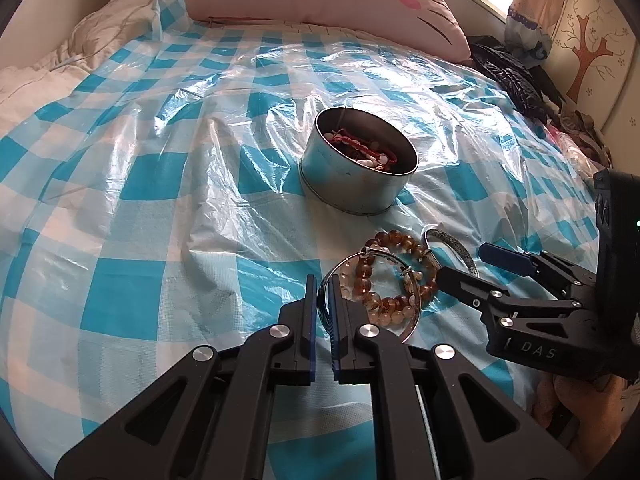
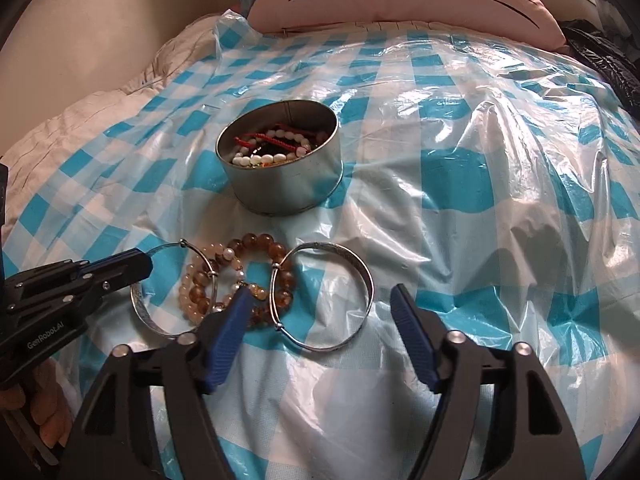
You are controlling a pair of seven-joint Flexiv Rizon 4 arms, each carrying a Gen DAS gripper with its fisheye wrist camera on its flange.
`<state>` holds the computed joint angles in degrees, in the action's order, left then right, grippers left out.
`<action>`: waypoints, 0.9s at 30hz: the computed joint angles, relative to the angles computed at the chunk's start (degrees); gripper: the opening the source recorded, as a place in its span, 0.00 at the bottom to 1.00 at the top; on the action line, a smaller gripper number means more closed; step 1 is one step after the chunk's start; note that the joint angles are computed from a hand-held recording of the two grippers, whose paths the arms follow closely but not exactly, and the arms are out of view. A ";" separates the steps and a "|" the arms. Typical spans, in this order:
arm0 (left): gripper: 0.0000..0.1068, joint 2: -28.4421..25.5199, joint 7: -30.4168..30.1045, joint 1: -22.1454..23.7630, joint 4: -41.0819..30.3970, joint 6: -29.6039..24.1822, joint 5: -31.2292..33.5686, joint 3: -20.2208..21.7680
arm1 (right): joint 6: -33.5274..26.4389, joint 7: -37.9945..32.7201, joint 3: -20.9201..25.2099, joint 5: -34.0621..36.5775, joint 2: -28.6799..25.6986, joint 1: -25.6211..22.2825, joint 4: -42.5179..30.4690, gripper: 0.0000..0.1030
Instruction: Organize jewelry
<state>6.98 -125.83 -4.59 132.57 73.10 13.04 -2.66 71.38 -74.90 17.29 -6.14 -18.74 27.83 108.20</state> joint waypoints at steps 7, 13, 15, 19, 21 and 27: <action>0.05 0.01 -0.28 -0.05 0.11 0.25 -0.05 -0.17 | -2.71 -4.39 3.52 5.69 -1.57 -2.96 -2.51 0.53; 0.05 0.00 -0.31 -0.06 0.12 0.42 -0.04 -0.12 | -0.11 -5.37 2.36 6.61 -0.50 -1.80 -1.65 0.53; 0.05 0.02 -0.78 0.02 0.02 0.52 0.40 -0.29 | 0.84 -5.55 2.36 6.96 -0.26 -1.83 -1.41 0.53; 0.05 0.10 -1.45 0.16 -0.11 1.11 1.21 -0.42 | 2.53 -5.63 2.32 7.19 -0.02 -1.88 -1.13 0.53; 0.05 0.30 -1.56 0.21 0.05 1.56 1.48 -0.35 | 3.54 -6.02 2.66 7.62 0.10 -2.18 -0.99 0.53; 0.05 0.65 -2.41 0.72 0.09 2.37 2.73 -0.61 | 5.79 -6.63 3.26 8.46 0.28 -2.69 -0.71 0.53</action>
<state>7.63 -128.24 -3.87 132.66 75.47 15.77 -3.27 77.17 -81.53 20.56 2.32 -18.45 25.15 107.49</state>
